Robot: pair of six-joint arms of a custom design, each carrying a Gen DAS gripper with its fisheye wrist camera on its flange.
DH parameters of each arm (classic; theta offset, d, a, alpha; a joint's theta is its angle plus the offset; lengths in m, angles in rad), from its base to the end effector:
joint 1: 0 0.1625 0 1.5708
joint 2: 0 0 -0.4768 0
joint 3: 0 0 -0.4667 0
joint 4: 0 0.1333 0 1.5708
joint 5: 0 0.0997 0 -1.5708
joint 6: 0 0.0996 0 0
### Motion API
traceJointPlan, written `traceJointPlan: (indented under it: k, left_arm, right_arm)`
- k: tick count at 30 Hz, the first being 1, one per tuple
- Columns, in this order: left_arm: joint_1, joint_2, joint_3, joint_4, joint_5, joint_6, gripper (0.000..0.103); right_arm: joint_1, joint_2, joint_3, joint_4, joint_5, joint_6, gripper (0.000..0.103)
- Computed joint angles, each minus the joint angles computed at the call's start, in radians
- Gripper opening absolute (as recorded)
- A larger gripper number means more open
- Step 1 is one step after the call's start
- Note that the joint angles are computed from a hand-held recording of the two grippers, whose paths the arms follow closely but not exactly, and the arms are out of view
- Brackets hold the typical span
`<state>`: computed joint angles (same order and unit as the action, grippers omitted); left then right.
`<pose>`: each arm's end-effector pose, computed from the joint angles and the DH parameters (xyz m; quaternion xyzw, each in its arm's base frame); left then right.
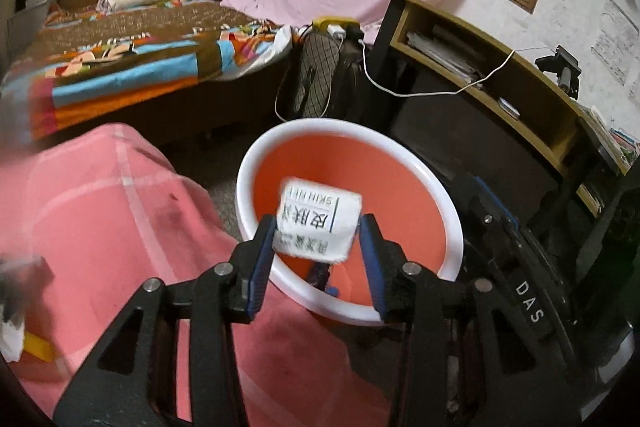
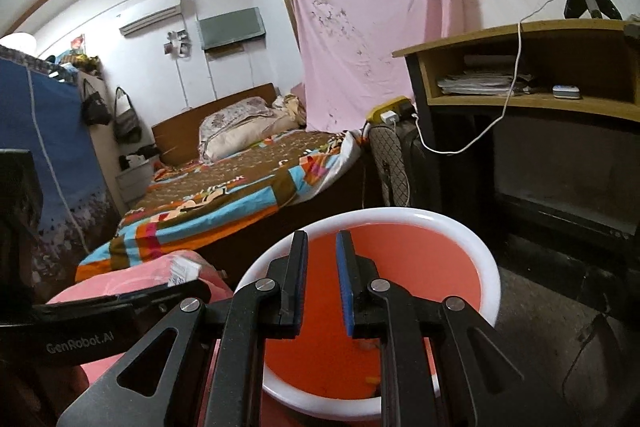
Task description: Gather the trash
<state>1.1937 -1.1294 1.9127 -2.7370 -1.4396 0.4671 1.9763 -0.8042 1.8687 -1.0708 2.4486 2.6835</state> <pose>-0.1084 -0.6710 0.2099 0.3899 0.8987 -0.1868 0.0728 0.2972 -0.5486 -0.0015 -0.0067 -0.7056 0.6340 0.3163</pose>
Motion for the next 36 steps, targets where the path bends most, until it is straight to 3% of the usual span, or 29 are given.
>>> traceJointPlan:
  k: [6, 13, 15, 25, 27, 29, 34, 36]
  left_arm:
    - [0.008, -0.011, -0.004, -0.003, -0.015, -0.038, 0.035]
    - [0.024, -0.054, 0.04, -0.139, -0.026, -0.047, 0.046]
    - [0.028, -0.072, 0.057, -0.195, -0.021, -0.05, 0.051]
    - [0.06, -0.158, 0.134, -0.495, 0.017, 0.0, 0.077]
    - [0.073, -0.171, 0.147, -0.564, 0.024, 0.009, 0.086]
    - [0.087, -0.181, 0.162, -0.644, 0.022, 0.018, 0.088]
    - [0.123, -0.207, 0.175, -0.741, 0.03, 0.038, 0.088]
    - [0.138, -0.218, 0.181, -0.777, 0.029, 0.053, 0.088]
  right_arm:
    - [0.004, -0.001, 0.002, -0.012, 0.009, 0.002, 0.014]
    - [0.02, 0.007, 0.015, -0.091, -0.023, -0.064, 0.021]
    - [0.028, 0.011, 0.021, -0.124, -0.039, -0.089, 0.033]
    - [0.087, 0.06, 0.002, -0.245, -0.13, -0.25, 0.05]
    - [0.098, 0.073, -0.011, -0.246, -0.144, -0.267, 0.068]
    - [0.108, 0.088, -0.02, -0.255, -0.175, -0.28, 0.081]
    - [0.128, 0.123, -0.06, -0.227, -0.241, -0.305, 0.087]
    - [0.132, 0.137, -0.071, -0.222, -0.266, -0.315, 0.094]
